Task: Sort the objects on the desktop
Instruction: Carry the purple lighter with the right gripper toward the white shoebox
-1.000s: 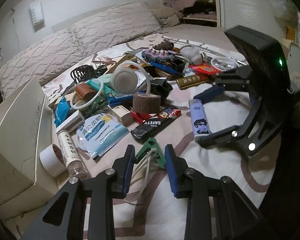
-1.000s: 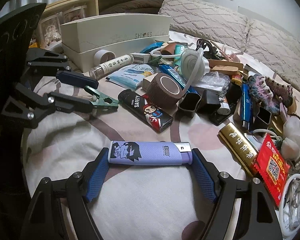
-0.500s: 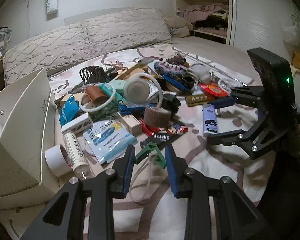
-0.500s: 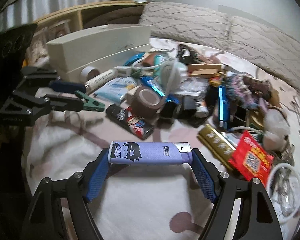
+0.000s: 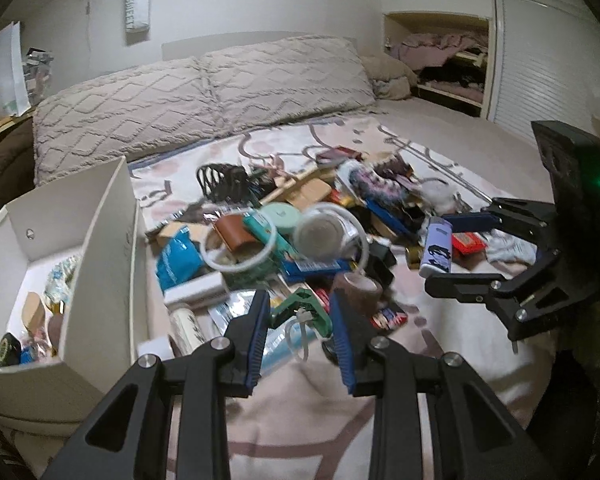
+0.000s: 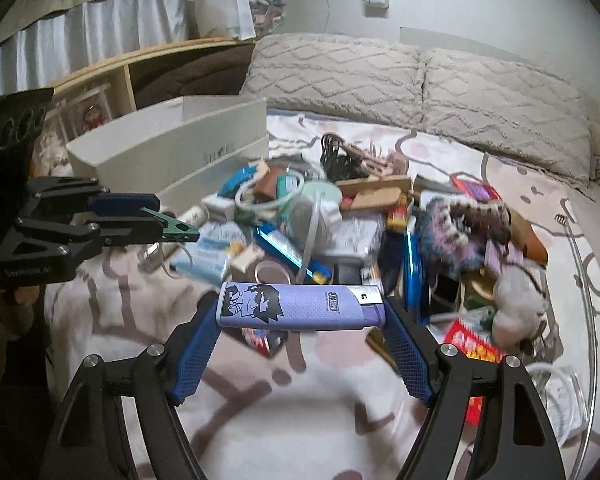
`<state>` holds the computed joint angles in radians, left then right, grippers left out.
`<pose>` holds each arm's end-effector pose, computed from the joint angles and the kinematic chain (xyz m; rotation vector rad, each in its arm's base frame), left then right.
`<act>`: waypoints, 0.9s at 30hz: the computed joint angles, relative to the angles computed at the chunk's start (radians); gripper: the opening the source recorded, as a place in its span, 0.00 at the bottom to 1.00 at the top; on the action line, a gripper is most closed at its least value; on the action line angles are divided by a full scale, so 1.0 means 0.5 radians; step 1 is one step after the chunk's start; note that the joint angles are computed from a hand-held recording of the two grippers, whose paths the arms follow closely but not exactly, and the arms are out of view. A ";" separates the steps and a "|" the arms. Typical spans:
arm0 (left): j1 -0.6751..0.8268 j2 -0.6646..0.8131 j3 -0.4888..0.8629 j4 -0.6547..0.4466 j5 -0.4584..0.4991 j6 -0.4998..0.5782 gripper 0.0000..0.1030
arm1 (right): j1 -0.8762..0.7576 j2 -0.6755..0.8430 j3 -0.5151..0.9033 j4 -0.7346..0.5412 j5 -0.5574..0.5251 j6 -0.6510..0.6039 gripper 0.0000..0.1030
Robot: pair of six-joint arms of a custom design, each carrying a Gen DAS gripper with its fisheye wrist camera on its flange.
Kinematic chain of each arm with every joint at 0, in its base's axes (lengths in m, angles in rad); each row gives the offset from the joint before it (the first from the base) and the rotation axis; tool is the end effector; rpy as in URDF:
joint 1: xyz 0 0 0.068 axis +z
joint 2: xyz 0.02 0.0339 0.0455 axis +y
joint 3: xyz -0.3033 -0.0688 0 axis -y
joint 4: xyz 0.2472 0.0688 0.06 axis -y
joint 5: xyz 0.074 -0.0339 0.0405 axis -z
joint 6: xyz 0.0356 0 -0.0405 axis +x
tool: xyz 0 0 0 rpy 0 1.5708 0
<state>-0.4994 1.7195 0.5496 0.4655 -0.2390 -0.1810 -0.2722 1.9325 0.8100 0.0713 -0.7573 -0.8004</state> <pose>0.2669 -0.1360 0.1389 0.2333 2.2408 -0.0925 0.3323 -0.0674 0.1137 -0.8296 2.1425 0.4711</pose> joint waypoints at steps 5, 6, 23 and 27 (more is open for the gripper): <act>0.063 -0.017 0.080 -0.031 0.007 0.015 0.30 | 0.046 -0.054 0.015 0.073 -0.008 0.152 0.78; 0.077 -0.020 0.096 -0.039 0.018 0.013 0.30 | 0.056 -0.063 0.017 0.089 -0.008 0.183 0.78; 0.254 -0.106 0.283 -0.192 0.010 0.015 0.30 | 0.225 -0.147 0.198 0.084 0.038 0.518 0.78; 0.297 -0.118 0.311 -0.214 -0.001 0.016 0.30 | 0.265 -0.164 0.259 0.074 0.076 0.574 0.78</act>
